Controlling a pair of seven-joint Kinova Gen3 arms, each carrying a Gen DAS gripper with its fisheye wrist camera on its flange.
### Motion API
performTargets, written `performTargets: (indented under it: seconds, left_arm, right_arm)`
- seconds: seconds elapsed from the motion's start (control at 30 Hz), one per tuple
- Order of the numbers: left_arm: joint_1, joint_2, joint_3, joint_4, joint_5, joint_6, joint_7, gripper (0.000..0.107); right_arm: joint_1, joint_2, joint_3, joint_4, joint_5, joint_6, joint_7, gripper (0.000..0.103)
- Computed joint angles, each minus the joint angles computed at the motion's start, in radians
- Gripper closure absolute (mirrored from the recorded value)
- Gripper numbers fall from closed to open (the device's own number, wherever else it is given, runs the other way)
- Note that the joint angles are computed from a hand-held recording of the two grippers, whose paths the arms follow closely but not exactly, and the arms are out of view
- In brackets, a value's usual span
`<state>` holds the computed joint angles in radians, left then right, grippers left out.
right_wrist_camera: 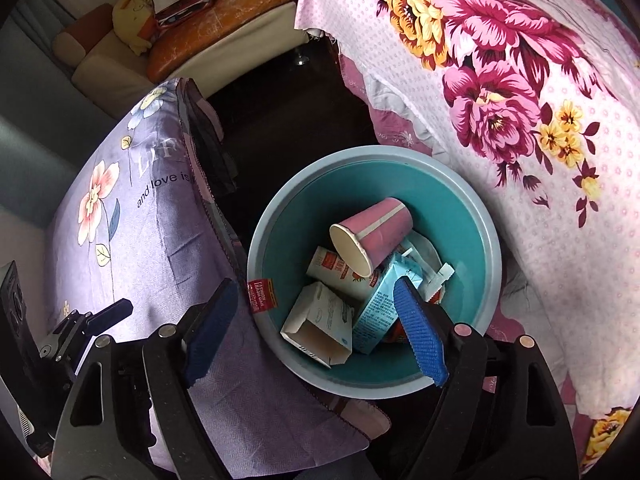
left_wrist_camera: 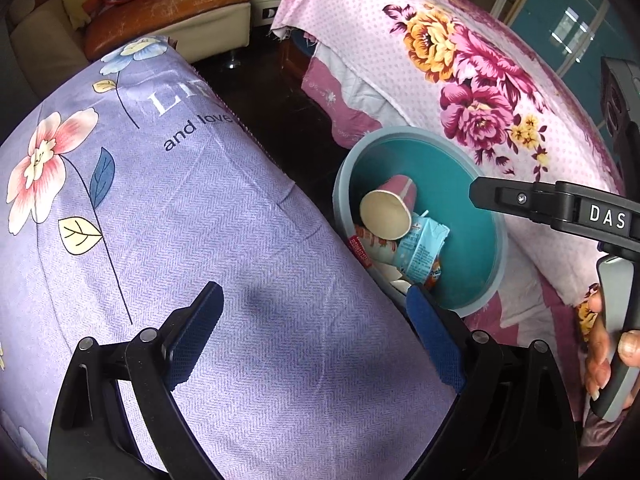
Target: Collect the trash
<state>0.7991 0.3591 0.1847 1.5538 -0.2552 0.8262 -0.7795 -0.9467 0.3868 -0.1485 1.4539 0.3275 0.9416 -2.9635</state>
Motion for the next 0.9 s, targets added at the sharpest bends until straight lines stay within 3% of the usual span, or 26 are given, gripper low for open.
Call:
performTargets:
  seconds: [0.37, 0.43, 0.63, 0.9]
  left_arm:
    - [0.040, -0.075, -0.003, 0.047, -0.088, 0.024, 0.105, 0.012]
    - [0.047, -0.090, 0.002, 0.057, -0.113, 0.033, 0.134, 0.011]
    - [0.045, -0.148, 0.030, 0.101, -0.157, 0.043, 0.209, 0.010]
    - [0.041, -0.210, 0.079, 0.135, -0.209, 0.109, 0.311, 0.009]
  right_arm:
    - [-0.064, -0.004, -0.012, -0.044, 0.040, 0.078, -0.034, 0.019]
    - [-0.088, -0.002, -0.013, -0.062, 0.060, 0.105, -0.040, 0.013]
    - [-0.156, 0.017, -0.019, -0.134, 0.107, 0.217, -0.051, 0.008]
    - [-0.260, 0.042, -0.017, -0.221, 0.177, 0.351, -0.077, 0.007]
